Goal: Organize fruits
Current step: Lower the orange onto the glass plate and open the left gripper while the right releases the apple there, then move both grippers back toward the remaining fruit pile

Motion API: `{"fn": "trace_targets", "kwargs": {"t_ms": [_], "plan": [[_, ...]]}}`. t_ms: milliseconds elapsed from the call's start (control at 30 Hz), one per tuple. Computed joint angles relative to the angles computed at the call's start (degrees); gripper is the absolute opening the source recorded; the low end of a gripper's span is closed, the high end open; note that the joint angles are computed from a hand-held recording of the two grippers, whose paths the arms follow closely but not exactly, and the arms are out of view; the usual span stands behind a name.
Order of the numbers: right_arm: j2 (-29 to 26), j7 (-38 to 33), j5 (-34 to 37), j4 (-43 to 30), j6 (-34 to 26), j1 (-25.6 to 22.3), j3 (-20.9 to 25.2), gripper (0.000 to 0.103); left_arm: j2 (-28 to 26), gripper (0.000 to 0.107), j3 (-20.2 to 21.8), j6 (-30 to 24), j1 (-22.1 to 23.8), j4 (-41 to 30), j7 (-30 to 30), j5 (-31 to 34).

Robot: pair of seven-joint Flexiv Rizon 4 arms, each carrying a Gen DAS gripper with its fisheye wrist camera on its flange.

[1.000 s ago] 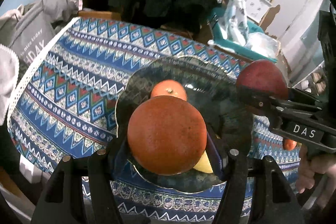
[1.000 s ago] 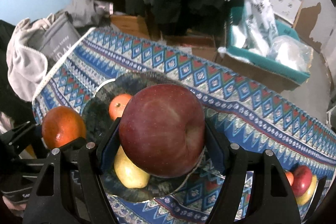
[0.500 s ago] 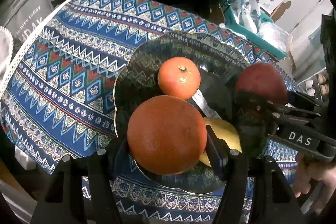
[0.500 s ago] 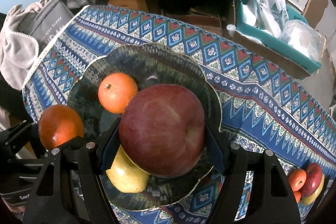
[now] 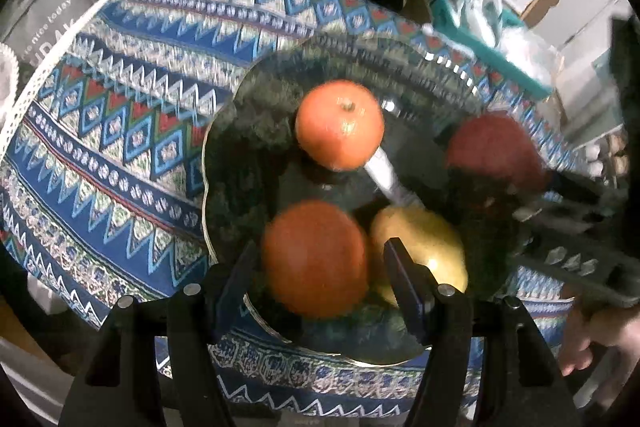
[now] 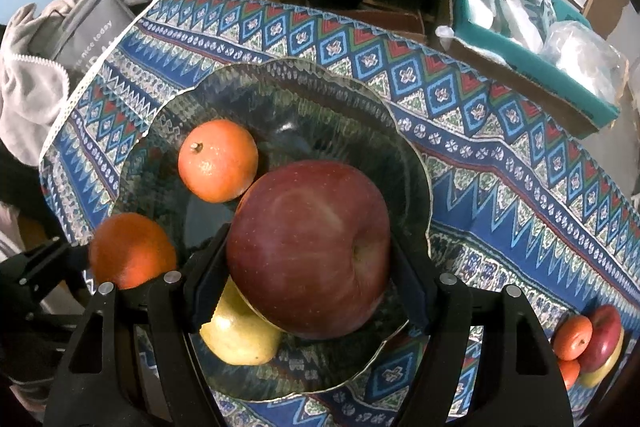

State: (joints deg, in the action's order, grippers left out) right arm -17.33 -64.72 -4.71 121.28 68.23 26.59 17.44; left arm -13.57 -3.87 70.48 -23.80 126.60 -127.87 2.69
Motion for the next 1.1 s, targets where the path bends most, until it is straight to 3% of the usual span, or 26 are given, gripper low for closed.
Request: {"fn": "trace_targets", "kwargs": {"t_ms": [100,433,667,1100], "plan": [[-0.1,0.3,-0.2,0.2,0.1,0.2,-0.2,0.075,0.8,0.08,1.1,-0.3,-0.9,-0.7,-1.8,2.6],[0.5,0.8,0.4,0.9,1.7,-0.4,0.1,0.075,2.1,0.08,0.7,-1.9,-0.6,-1.6,-3.1,5.7],[3.2,2.4,-0.8,1.8,6.0,-0.3,-0.8,0.076,3.1,0.08,0.5,-1.2,-0.3,-1.3,-3.6,6.1],[11.1,12.5,-11.8,6.2,8.1,-0.6,-4.5,0.076,6.3,0.08,0.3,-4.4,-1.3,-5.3,-11.2,17.0]]}}
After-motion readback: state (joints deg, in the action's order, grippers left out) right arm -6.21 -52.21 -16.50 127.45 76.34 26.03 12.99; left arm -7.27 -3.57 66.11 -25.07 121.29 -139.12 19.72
